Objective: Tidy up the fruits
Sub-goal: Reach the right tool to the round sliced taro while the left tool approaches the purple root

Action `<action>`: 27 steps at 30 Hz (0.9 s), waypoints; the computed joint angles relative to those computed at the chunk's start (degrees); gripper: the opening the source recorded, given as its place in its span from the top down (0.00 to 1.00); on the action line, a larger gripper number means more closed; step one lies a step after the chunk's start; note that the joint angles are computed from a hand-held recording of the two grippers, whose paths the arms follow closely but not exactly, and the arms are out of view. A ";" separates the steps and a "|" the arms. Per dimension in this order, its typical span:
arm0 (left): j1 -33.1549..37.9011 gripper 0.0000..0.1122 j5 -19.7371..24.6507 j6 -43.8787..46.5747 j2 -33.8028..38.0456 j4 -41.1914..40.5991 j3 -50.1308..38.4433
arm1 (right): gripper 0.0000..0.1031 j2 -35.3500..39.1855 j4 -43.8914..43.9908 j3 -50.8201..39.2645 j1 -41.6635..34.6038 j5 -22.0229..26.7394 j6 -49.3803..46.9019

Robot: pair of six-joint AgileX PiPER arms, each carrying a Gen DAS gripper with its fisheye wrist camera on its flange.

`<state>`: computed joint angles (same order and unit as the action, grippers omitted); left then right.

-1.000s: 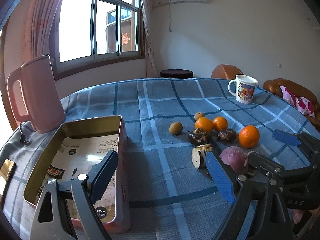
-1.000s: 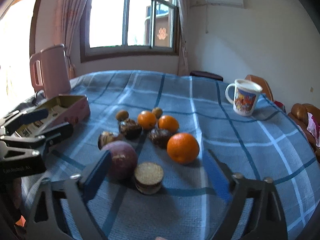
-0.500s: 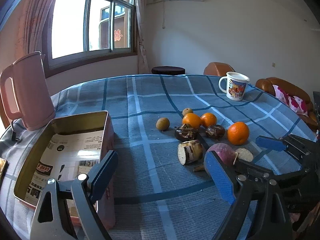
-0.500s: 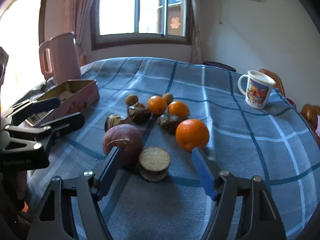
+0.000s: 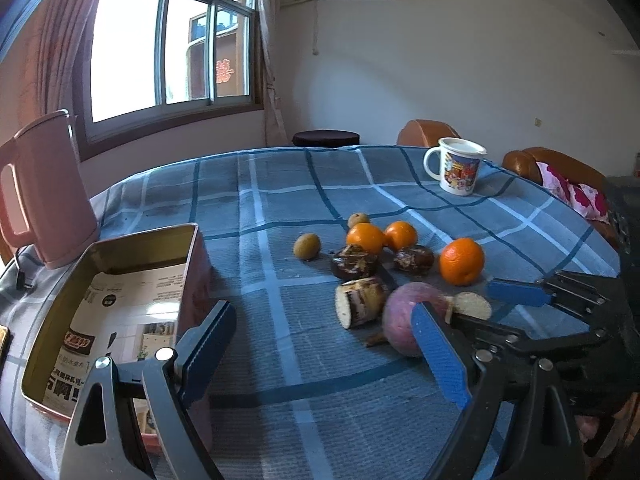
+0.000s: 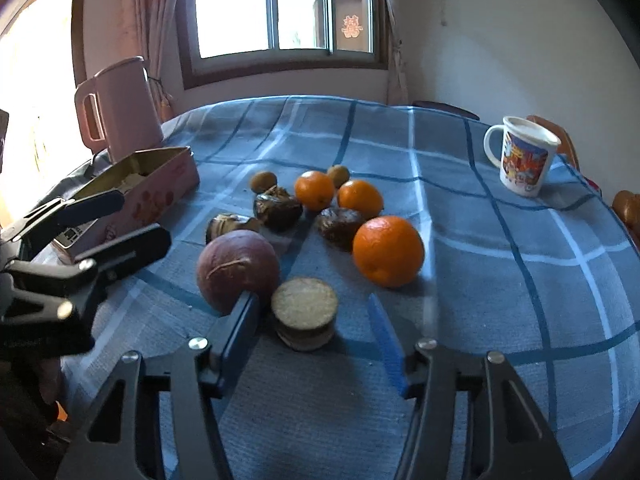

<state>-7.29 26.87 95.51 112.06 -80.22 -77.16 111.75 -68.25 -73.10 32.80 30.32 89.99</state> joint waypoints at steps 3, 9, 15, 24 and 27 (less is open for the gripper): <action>-0.65 0.20 1.17 0.08 -0.19 0.48 -0.08 | 0.45 -0.26 1.97 -0.02 -1.80 -1.82 -1.86; -1.62 0.20 0.81 -3.10 0.69 3.65 -1.10 | 0.55 -0.47 4.71 0.93 -3.04 -5.18 -3.93; -2.91 0.20 0.77 -3.27 0.99 4.39 -1.38 | 0.63 1.70 10.33 -2.23 -2.41 -3.03 -12.35; -2.43 0.20 3.70 -12.26 2.81 11.03 -4.84 | 0.64 -2.50 -11.04 5.34 -1.81 -2.02 14.68; -3.93 0.20 2.16 -12.23 2.53 13.06 -4.36 | 0.63 -2.29 -12.47 5.35 0.18 5.90 16.57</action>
